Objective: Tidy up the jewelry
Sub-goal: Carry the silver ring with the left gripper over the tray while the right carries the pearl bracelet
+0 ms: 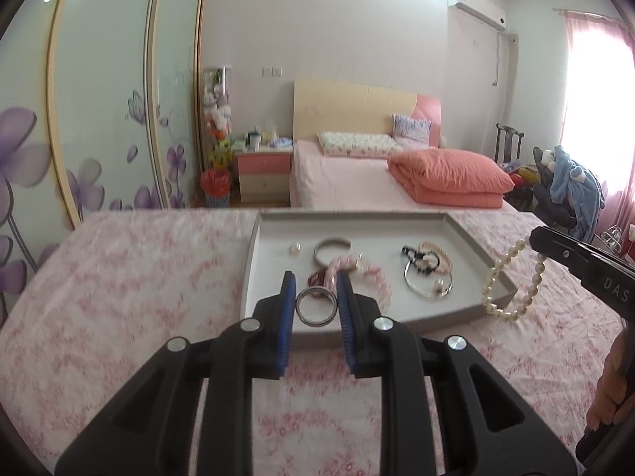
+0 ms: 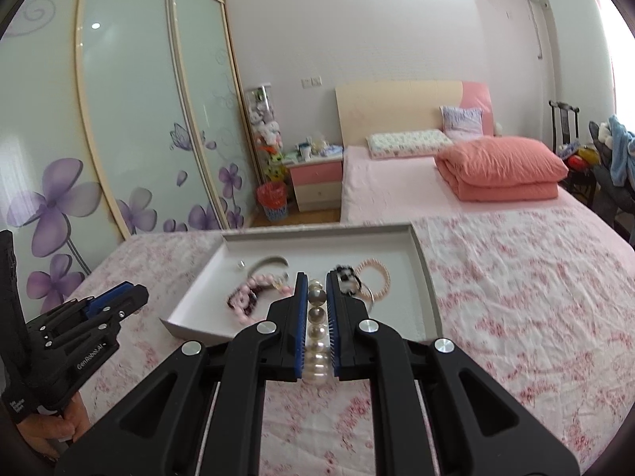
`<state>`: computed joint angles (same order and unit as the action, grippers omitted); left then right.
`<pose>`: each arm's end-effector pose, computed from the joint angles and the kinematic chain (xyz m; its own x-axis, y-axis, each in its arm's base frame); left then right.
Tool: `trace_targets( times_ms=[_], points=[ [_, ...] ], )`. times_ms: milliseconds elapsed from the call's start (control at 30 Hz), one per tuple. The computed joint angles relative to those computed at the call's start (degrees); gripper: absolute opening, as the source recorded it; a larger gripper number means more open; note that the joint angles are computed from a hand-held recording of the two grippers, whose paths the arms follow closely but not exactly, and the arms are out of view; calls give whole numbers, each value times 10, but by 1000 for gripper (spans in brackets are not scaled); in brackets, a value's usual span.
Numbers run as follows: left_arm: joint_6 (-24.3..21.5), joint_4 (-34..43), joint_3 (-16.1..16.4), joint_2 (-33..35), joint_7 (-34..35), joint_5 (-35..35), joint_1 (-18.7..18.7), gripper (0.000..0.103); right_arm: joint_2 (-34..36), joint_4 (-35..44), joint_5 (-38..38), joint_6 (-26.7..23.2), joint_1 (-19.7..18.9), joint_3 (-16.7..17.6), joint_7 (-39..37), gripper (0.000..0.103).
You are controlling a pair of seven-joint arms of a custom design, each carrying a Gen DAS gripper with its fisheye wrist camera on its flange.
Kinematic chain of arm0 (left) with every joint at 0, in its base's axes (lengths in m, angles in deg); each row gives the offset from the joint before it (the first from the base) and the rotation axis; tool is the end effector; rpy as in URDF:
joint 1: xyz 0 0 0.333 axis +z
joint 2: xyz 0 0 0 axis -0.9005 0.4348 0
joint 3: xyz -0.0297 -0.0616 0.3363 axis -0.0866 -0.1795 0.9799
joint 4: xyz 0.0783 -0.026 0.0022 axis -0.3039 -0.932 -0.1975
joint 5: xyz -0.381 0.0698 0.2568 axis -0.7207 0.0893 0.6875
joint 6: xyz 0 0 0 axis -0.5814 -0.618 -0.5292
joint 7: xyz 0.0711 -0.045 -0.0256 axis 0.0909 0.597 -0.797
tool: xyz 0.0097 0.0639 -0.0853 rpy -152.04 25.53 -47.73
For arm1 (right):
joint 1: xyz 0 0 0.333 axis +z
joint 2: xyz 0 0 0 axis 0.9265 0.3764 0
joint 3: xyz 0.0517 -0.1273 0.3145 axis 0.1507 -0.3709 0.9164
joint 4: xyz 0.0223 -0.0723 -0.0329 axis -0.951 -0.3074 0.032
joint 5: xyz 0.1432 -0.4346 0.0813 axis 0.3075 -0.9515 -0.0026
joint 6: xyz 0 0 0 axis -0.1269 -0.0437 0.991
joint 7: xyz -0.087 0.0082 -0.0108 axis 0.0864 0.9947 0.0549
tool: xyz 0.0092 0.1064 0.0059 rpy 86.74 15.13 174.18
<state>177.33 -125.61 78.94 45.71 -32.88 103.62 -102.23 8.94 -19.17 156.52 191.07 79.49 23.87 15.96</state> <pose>0.6495 -0.5032 0.3748 0.4367 -0.8991 0.0297 -0.4244 -0.2350 -0.8745 0.7498 0.3147 0.3975 0.6523 -0.7373 -0.1759 -0.4409 -0.1804 -0.8792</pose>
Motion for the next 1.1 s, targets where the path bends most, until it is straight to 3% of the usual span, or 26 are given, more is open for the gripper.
trace_targets(
  times_ms=[267,533,867,1100],
  points=[
    [-21,39,14,19,18,29,-15,22,5,25,70,11,-9,24,-83,11],
    [-23,64,24,34,29,34,-18,22,5,44,130,10,8,11,-146,11],
    [-3,79,34,46,41,30,-12,22,25,73,104,13,22,2,-123,11],
    [30,103,43,67,55,21,1,22,80,135,0,28,43,-9,-23,11]
  ],
)
